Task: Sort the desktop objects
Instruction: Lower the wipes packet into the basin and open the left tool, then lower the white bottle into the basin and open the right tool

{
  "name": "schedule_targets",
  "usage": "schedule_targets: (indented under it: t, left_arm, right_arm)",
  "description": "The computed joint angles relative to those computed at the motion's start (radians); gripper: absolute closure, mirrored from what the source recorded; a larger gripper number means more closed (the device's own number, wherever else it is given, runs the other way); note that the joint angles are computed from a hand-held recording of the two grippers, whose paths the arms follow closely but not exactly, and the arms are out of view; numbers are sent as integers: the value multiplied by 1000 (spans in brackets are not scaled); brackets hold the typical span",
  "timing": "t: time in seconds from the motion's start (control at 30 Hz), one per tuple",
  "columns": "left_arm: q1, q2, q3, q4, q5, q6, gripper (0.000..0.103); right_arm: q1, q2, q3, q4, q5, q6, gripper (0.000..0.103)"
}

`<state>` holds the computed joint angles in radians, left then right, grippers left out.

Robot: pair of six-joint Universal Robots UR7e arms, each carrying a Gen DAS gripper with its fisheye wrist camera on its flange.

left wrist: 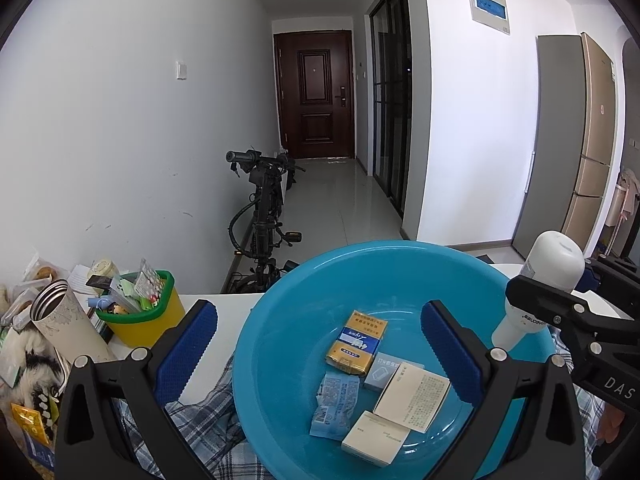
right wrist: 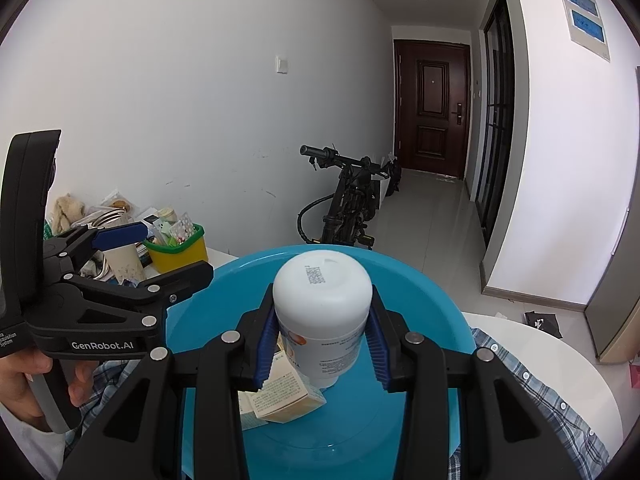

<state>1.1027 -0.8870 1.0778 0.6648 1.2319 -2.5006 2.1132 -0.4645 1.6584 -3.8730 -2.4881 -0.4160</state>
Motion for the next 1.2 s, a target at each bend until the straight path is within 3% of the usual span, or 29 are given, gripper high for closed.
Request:
schedule_targets:
  t: [1.2]
  left_arm:
    - [-6, -15, 3, -4, 7, -7, 0]
  right_arm:
    - [-1, -24, 28, -5, -6, -2, 65]
